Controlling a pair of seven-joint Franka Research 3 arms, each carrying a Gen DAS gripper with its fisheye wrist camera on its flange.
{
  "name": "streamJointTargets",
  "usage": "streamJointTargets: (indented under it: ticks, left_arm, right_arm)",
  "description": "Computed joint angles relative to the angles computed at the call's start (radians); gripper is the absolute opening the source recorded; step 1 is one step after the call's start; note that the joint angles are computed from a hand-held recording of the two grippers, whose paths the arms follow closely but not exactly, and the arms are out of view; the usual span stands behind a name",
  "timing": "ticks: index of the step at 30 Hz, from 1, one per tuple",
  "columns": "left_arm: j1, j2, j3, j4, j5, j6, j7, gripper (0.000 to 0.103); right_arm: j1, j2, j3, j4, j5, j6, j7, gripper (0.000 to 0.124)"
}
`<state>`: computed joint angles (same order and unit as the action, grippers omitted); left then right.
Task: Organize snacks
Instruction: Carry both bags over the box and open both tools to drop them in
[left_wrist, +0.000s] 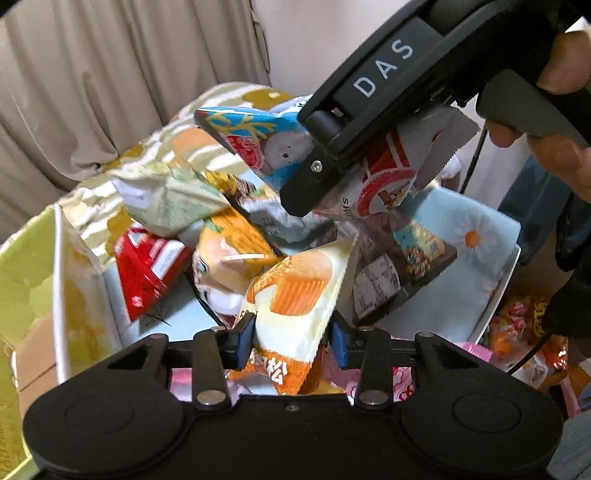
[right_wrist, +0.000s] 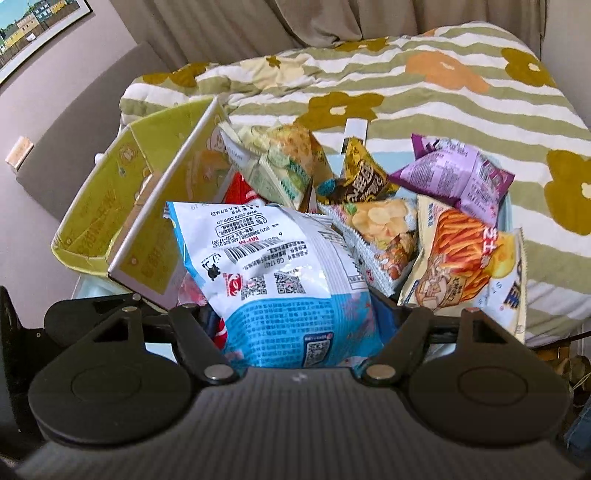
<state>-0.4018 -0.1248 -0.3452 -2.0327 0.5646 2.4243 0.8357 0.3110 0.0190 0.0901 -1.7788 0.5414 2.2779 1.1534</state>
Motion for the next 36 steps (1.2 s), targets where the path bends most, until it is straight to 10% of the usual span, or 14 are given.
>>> streamJointTargets:
  ticks: [23, 36]
  left_arm:
    - [0.096, -0.26, -0.046, -0.008, 0.222, -0.229, -0.251, 0.041]
    - [0.259, -0.444, 0.113, -0.2, 0.15, -0.047, -0.06, 0.041]
  right_arm:
    - [0.057, 0.092, 0.046, 0.277, 0.037, 0.0, -0.024, 0.09]
    - [0.267, 0.39, 0.078, 0.666, -0.223, 0.052, 0.351, 0.09]
